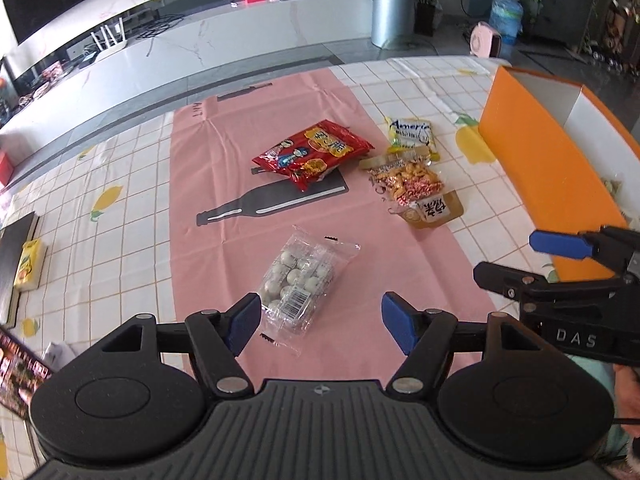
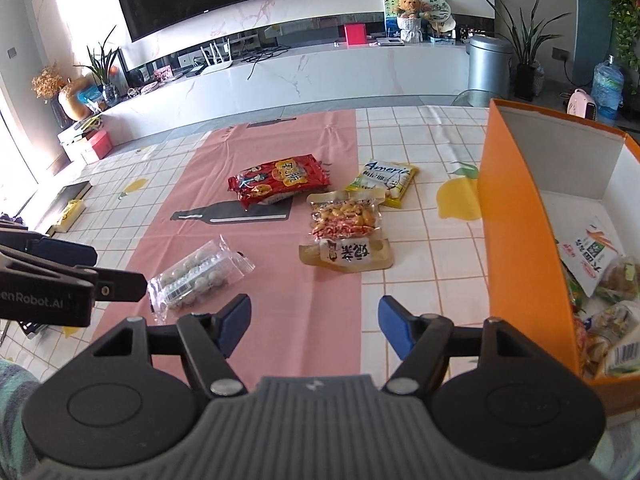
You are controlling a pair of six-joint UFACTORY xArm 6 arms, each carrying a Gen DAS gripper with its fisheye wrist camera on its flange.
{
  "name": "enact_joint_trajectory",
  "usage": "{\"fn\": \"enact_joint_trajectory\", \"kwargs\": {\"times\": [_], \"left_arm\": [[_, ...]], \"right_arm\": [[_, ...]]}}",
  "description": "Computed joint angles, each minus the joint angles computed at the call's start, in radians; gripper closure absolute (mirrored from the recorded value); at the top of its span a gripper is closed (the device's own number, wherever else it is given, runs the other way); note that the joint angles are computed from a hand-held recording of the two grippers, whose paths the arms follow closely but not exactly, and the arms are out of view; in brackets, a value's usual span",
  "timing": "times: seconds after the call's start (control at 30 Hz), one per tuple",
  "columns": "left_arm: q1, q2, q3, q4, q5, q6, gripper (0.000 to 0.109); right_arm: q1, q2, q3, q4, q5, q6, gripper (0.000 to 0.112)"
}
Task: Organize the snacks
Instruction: 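Withdraw both grippers from the box back over the remaining snacks, then lower the left gripper to the clear bag of white candies while the right gripper approaches the peanut bag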
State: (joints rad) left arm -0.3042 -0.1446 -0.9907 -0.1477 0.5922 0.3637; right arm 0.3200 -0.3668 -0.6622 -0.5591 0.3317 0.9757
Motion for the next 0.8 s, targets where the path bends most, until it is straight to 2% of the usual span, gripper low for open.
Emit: {"fn": "enact_joint_trajectory", "kwargs": {"times": [0.17,0.23,0.3,0.43,0.57,0.7,0.8], "left_arm": [[0.004,0.098,-0.072,0.055,0.023,0.019,0.027],[0.009,0.136,-0.102,0.078,0.033,0.022,0.027],[0.015,0.171,-0.126,0.091,0.038,0.026,0.027],[0.024,0.237,-0.174,0.111,0.052,0.034,0.027],[0.03,0.284,-0.209,0.096,0.069,0.085,0.027],[0.034,0.315,-0.233,0.056,0.082,0.151,0.027],[0.039,0.333,-0.251,0.018,0.094,0.203,0.025]], "right_arm": [[-0.049,0.104,-0.065,0.023,-0.042,-0.051,0.042],[-0.071,0.152,-0.095,0.013,-0.072,-0.052,0.038],[-0.093,0.2,-0.126,-0.019,-0.1,-0.028,0.027],[-0.125,0.299,-0.192,-0.047,-0.137,-0.014,0.025],[-0.145,0.386,-0.258,-0.095,-0.144,0.0,0.018],[-0.154,0.454,-0.301,-0.053,-0.172,-0.058,0.017],[-0.16,0.492,-0.335,-0.095,-0.182,-0.019,0.015]]}}
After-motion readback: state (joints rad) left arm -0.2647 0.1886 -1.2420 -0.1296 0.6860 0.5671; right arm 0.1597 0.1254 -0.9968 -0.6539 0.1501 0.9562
